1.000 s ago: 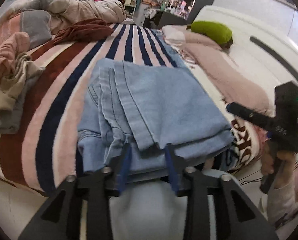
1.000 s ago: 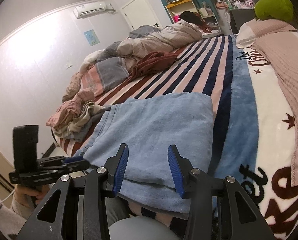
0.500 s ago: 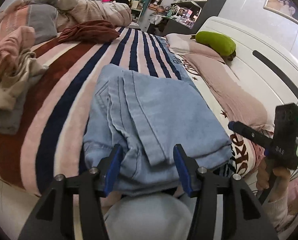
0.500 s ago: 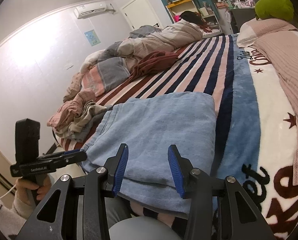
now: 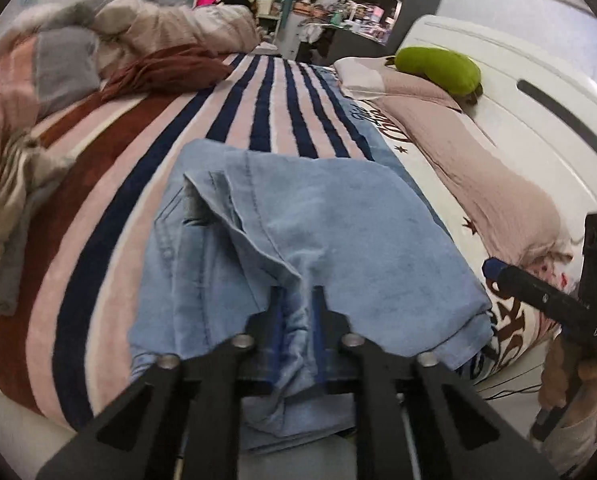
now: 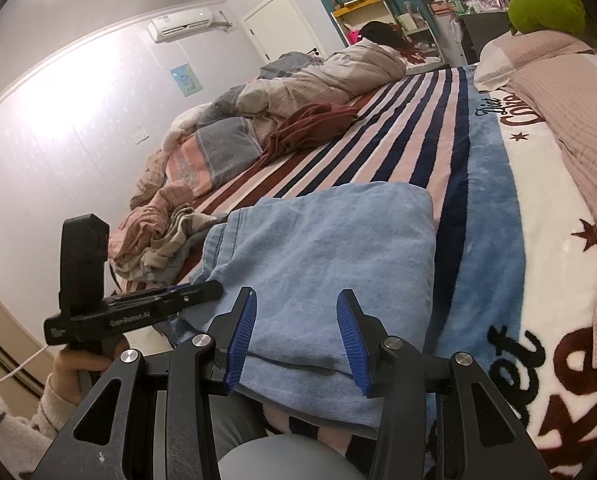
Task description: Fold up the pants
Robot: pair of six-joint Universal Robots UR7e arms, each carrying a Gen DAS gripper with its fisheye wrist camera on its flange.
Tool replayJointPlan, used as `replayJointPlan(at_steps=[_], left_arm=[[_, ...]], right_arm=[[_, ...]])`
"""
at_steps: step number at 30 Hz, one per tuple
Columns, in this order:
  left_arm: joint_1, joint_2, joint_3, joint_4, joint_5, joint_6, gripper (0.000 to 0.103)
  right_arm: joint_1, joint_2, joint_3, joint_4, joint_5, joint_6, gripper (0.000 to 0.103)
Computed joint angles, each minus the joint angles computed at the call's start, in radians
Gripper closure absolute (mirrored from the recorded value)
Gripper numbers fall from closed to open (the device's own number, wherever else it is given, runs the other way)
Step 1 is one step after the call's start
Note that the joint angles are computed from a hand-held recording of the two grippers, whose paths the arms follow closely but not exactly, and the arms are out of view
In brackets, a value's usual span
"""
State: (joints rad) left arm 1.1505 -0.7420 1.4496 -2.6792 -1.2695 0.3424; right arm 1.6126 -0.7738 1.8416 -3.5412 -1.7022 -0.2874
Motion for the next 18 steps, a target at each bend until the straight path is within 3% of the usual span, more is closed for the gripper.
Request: replayJointPlan(at_steps=[5, 8, 11, 13, 17, 18], left_arm=[[-0.010, -0.019, 0.017, -0.101, 0.007, 0.045, 0.097], [-0.025, -0.022, 0.017, -0.162, 0.046, 0.105, 0.097], [-0.016, -0.007, -0.017, -0.147, 0.071, 0.115, 0.097], [-0.004, 0.007, -0.040, -0.103, 0.092, 0.102, 0.095], [0.010, 0.028, -0.034, -0.081, 0.147, 0.116, 0.073], [0.014, 0.027, -0.031, -0.086, 0.143, 0.121, 0.072]], right_arm=[[-0.006, -0.008, 0.006, -0.004, 0.002, 0.009, 0.065], [-0.005, -0.010, 0.002, 0.001, 0.001, 0.013, 0.065], [-0.002, -0.005, -0.010, 0.015, -0.002, 0.015, 0.064], [-0.002, 0.004, -0.019, 0.023, -0.019, 0.016, 0.056], [0.007, 0.031, -0.041, 0.026, -0.102, 0.004, 0.055], [0.007, 0.033, -0.043, 0.030, -0.110, 0.005, 0.055]])
